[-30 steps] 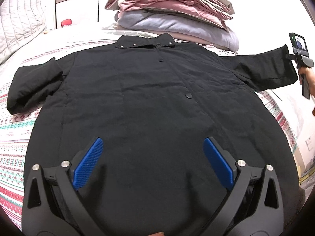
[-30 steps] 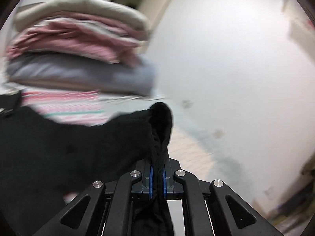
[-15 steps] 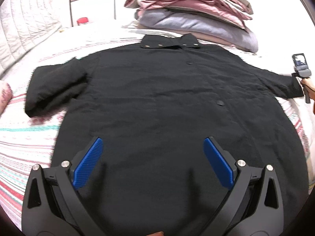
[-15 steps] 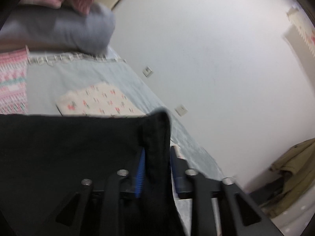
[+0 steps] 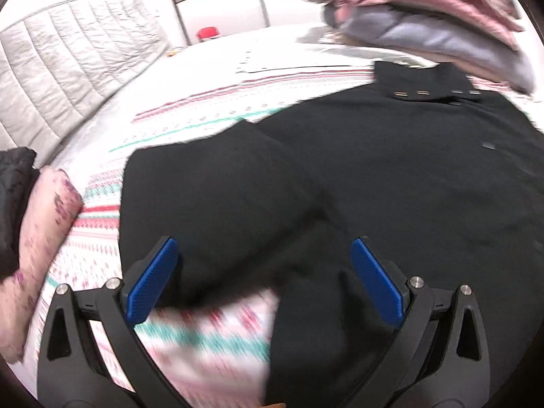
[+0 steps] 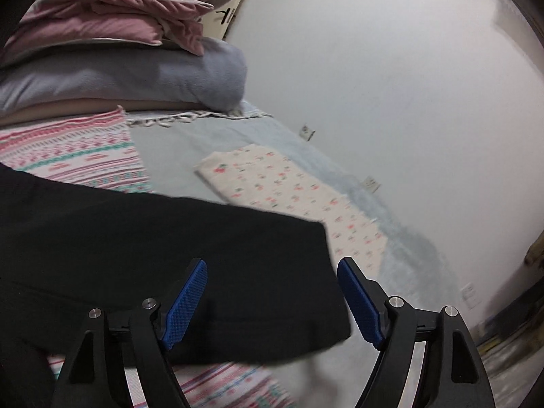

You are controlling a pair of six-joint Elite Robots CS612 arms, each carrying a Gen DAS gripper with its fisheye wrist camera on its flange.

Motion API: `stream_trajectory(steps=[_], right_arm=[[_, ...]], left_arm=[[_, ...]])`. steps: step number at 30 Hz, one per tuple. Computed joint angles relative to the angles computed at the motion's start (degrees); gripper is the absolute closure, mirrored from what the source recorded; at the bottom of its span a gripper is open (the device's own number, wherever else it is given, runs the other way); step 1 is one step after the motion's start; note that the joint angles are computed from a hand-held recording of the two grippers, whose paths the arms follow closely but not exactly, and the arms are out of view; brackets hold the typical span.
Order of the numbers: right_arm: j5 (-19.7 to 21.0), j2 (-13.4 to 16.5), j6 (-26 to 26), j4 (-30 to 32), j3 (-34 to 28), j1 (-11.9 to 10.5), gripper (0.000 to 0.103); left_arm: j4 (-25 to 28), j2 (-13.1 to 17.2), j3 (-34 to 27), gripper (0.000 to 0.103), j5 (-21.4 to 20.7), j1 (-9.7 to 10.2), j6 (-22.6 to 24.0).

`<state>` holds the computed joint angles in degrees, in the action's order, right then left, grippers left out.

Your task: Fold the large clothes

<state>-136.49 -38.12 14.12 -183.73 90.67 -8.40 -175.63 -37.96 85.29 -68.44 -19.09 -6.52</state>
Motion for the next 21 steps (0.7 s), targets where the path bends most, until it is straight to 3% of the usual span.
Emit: stream_trajectory(steps=[2, 3, 5, 6, 7, 10, 13, 17, 21], right_arm=[[1.5, -0.2, 1.3, -0.7, 0.9, 1.0, 0.023], [2.4, -0.1, 1.4, -1.3, 1.2, 1.6, 0.023], [4.4, 0.1, 1.1, -2.1, 1.4, 2.5, 0.023], [5.5, 0.1, 1.0, -2.4, 1.6, 3.0, 0.023], [6.9, 0.1, 0.5, -2.4, 1.6, 3.3, 0.023], [10.6, -0.6, -0.9, -2.5, 2.7, 4.3, 0.023], [12.9, -1.6, -1.6, -3.0, 4.3, 4.8, 0.023], [15.0, -2.6, -2.7, -3.5, 6.5, 4.9, 0.023], [19.6, -4.2, -2.2, -4.0, 9.9, 4.5, 0.023]], left_arm=[[2.8, 2.5, -4.0, 0.005, 2.4, 0.40, 0.4], [3.1, 3.3, -5.1, 0.015, 2.0, 0.69, 0.7], [2.7, 3.9, -6.1, 0.050, 1.5, 1.06, 1.0], [3.1, 3.7, -6.1, 0.079, 2.2, 1.15, 0.8], [2.1, 3.0, -5.3, 0.087, 3.5, 1.29, 0.3], [-5.1, 0.6, -1.3, 0.087, 6.9, 2.25, -2.4], [-6.5, -1.4, 1.7, 0.087, 14.1, 3.67, -5.4], [0.7, -3.4, 4.2, 0.087, 19.6, 6.85, -12.9], [10.5, -5.1, 6.5, 0.068, 16.9, 9.77, -18.7]])
